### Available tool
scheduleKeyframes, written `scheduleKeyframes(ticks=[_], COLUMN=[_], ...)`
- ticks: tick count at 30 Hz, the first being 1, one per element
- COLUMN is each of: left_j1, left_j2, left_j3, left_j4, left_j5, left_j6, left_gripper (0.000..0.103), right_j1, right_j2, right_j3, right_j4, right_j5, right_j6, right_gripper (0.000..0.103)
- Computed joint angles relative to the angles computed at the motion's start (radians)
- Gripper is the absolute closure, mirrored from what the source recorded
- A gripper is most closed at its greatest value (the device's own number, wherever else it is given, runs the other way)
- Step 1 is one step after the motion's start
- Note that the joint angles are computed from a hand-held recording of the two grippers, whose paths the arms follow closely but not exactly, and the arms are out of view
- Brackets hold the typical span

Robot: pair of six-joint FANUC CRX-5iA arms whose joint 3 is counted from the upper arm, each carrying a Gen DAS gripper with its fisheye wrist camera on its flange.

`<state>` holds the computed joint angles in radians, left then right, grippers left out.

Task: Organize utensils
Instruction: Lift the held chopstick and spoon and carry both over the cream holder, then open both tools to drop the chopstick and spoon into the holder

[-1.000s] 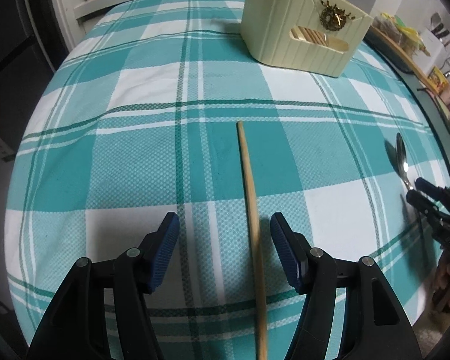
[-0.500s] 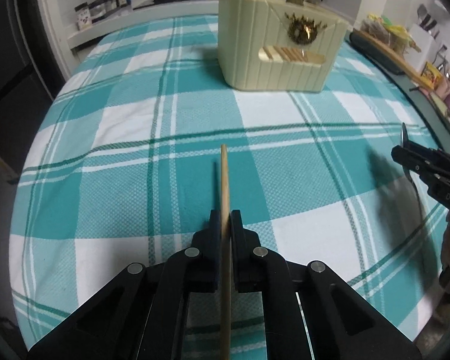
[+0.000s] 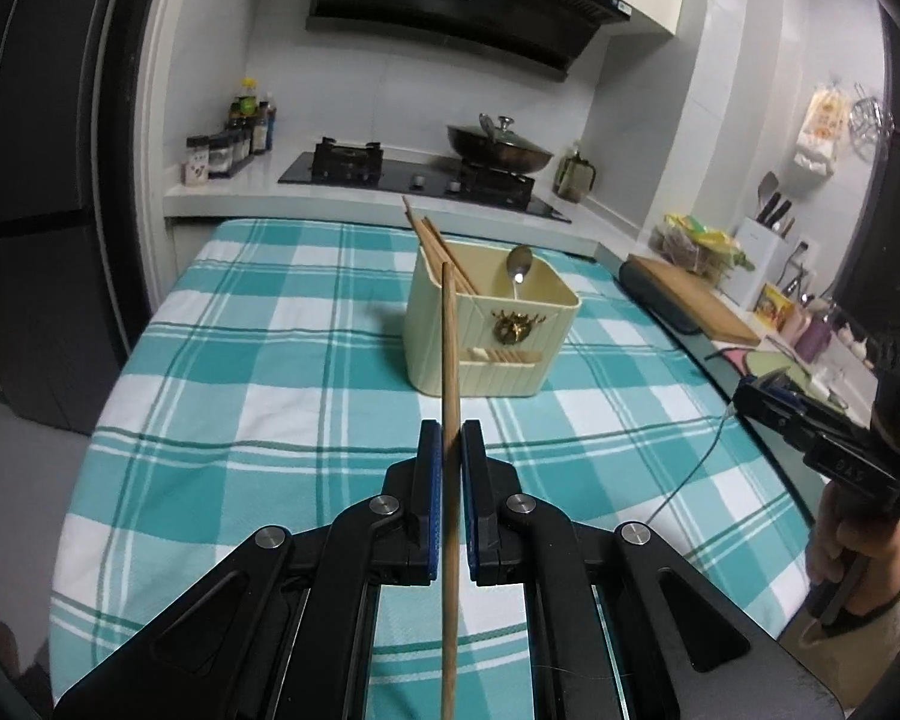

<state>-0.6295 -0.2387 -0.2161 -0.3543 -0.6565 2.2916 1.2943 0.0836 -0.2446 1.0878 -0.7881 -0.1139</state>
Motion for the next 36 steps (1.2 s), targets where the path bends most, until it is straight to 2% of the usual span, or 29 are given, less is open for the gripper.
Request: scheduleKeyframes(ticks=[6, 12, 18, 20, 22, 24, 27, 29, 32, 36], left_j1=[0.013, 0.053, 0.126, 0.14, 0.138, 0.116, 0.063, 0.04, 0.027, 0.048], left_j2=[0.014, 0.034, 0.157, 0.22, 0.285, 0.355, 0.462, 0.531, 0.632, 0.712], left_j3=[0.01, 0.067, 0.255, 0.341, 0.439, 0.548, 0.704, 0.784, 0.868, 0.885], left_j4=[-0.005, 0.035, 0.128, 0.137, 0.085, -0.032, -0.251, -0.334, -0.382, -0.301], left_j5=[-0.016, 0.007, 0.069, 0.08, 0.087, 0.073, 0.001, -0.058, -0.143, -0.186], left_j6=[0.014, -0.039, -0.179, -0.179, -0.124, -0.012, 0.19, 0.276, 0.337, 0.286], left_gripper=[0.098, 0.098, 0.098, 0.098, 0.098, 0.098, 0.098, 0.098, 0.098, 0.098], right_j1=[-0.048, -0.114, -0.189, -0.21, -0.232, -0.253, -0.287, -0.307, -0.322, -0.345], right_j2=[0.024, 0.069, 0.154, 0.189, 0.226, 0.261, 0.307, 0.338, 0.399, 0.493], right_j3=[0.068, 0.195, 0.395, 0.463, 0.523, 0.568, 0.595, 0.606, 0.685, 0.834], right_j4=[-0.034, -0.148, -0.204, -0.198, -0.183, -0.172, -0.13, -0.135, -0.296, -0.586], right_j5=[0.019, 0.045, 0.06, 0.063, 0.07, 0.087, 0.125, 0.146, 0.112, 0.01], right_j6=[0.083, 0.245, 0.403, 0.443, 0.473, 0.486, 0.462, 0.467, 0.588, 0.794], right_gripper=[0.061, 0.061, 0.061, 0.061, 0.061, 0.061, 0.061, 0.061, 0.061, 0.061])
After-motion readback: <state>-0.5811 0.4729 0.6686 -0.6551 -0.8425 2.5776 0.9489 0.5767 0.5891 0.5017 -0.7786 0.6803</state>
